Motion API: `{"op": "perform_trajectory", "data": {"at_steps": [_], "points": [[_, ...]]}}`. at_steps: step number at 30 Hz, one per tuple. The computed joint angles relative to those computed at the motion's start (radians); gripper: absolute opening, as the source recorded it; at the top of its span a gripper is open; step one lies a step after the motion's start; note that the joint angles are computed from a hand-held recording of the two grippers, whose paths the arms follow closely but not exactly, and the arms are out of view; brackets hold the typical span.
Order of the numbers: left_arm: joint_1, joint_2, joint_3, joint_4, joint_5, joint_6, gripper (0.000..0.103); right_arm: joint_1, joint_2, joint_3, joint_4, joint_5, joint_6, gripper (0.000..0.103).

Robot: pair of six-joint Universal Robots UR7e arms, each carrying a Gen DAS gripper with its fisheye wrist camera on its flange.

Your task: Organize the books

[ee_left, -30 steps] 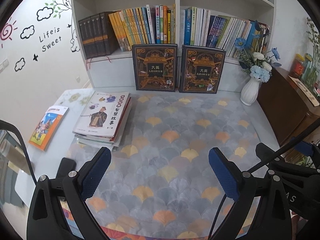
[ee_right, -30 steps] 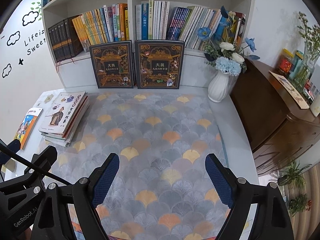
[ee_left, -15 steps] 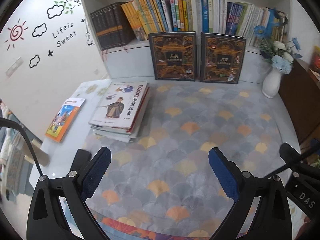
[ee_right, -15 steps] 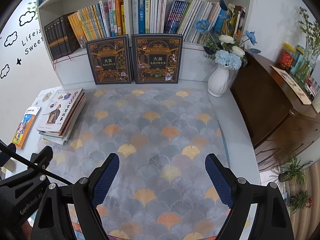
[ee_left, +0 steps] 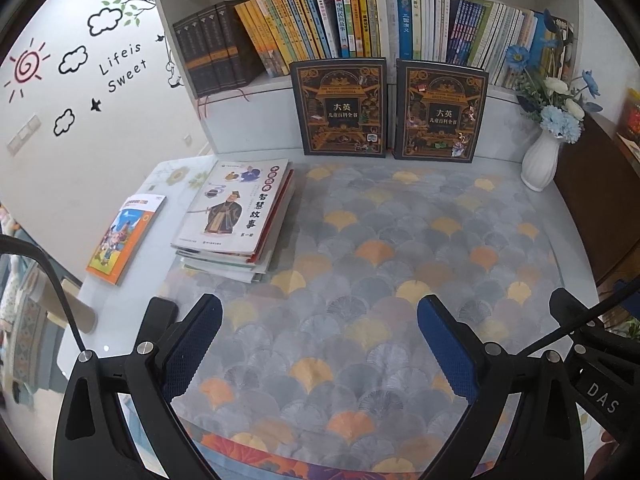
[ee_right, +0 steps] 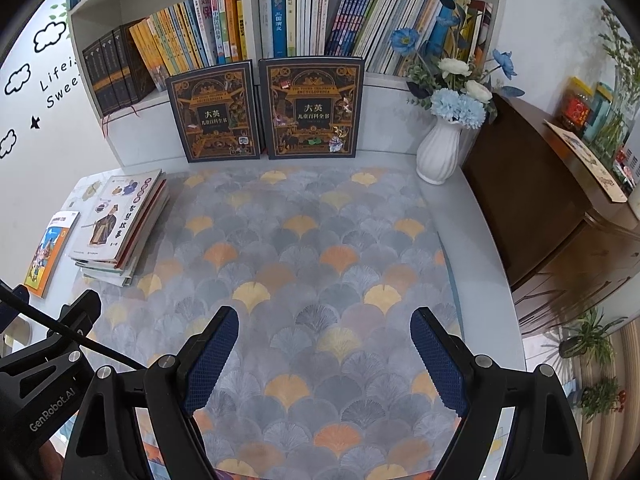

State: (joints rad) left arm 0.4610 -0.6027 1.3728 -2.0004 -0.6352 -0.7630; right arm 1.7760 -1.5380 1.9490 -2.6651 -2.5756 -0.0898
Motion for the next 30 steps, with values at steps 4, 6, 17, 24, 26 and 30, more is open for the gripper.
{"op": "perform_trajectory", "data": {"at_steps": [4,6,17,24,26,30], "points": [[0.003,0.004,-0.002,-0.012,-0.016,0.016,0.098,-0.004,0.0,-0.002,0.007,0.002,0.006,0.086],[0.003,0.006,-0.003,-0.014,-0.02,0.021,0.098,-0.004,-0.001,-0.002,0.011,0.002,0.011,0.086],[0.002,0.008,0.0,-0.013,-0.028,0.02,0.098,-0.009,0.0,-0.001,0.026,0.009,0.015,0.086],[0.002,0.009,0.001,-0.01,-0.032,0.018,0.098,-0.009,-0.001,-0.001,0.033,0.018,0.018,0.086],[0.0,0.011,0.0,-0.001,-0.027,0.014,0.098,-0.01,-0.002,0.0,0.034,0.019,0.018,0.086],[-0.002,0.011,0.0,0.007,-0.025,0.004,0.098,-0.012,-0.003,0.001,0.037,0.022,0.019,0.086]]}}
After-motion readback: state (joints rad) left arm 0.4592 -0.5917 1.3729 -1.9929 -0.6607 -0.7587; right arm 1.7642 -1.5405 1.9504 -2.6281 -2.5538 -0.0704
